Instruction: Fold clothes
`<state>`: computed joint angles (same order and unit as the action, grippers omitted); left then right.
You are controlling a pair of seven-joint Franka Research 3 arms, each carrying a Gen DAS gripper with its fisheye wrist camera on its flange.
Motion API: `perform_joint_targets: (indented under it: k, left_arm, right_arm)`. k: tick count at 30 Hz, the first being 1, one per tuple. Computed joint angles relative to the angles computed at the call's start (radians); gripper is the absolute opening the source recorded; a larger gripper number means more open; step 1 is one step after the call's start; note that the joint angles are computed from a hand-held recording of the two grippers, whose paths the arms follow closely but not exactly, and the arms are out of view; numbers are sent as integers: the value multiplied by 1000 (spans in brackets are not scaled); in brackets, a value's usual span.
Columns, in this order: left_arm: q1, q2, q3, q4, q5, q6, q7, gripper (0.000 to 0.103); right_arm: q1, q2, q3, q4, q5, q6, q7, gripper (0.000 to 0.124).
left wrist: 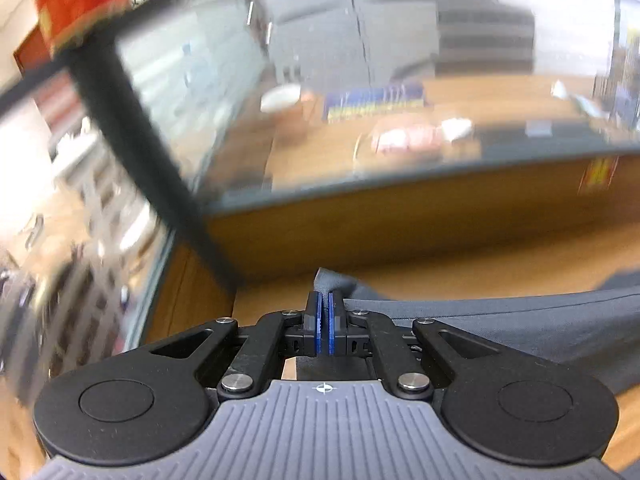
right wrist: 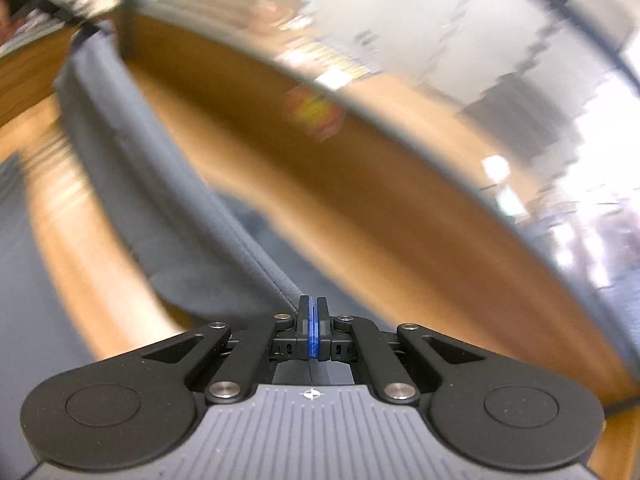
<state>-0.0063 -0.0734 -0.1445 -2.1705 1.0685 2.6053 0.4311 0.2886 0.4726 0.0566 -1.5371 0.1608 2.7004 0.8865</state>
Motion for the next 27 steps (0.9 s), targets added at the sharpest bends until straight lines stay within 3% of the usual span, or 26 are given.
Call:
perform_joint_targets:
  k: [1, 3, 8, 12, 17, 22, 27]
  left_arm:
    - [0, -12, -1, -2, 13, 7, -2, 4]
    - [-2, -40, 1, -31, -22, 16, 52, 4]
    - [-17, -117, 19, -218, -319, -19, 275, 4]
    - [-6, -129, 2, -308, -378, -40, 294, 4]
    - [4, -134, -5, -379, -407, -41, 286, 5]
    - [6, -131, -7, -393, -429, -49, 312, 5]
    - [13, -123, -21, -383, -382, -84, 275, 6]
  right_arm:
    - [0, -9, -6, -5, 4, 29, 13, 0]
    - [-28, -32, 16, -10, 39, -5, -10, 0]
    - [-82, -104, 70, -89, 145, -221, -169, 0]
    - [-59, -139, 65, -190, 160, -331, -252, 0]
    - [-21, -138, 52, -250, 146, -360, -279, 0]
    - [2, -93, 41, -208, 120, -368, -257, 0]
    - [-2, -104, 36, -212, 110, -401, -259, 1]
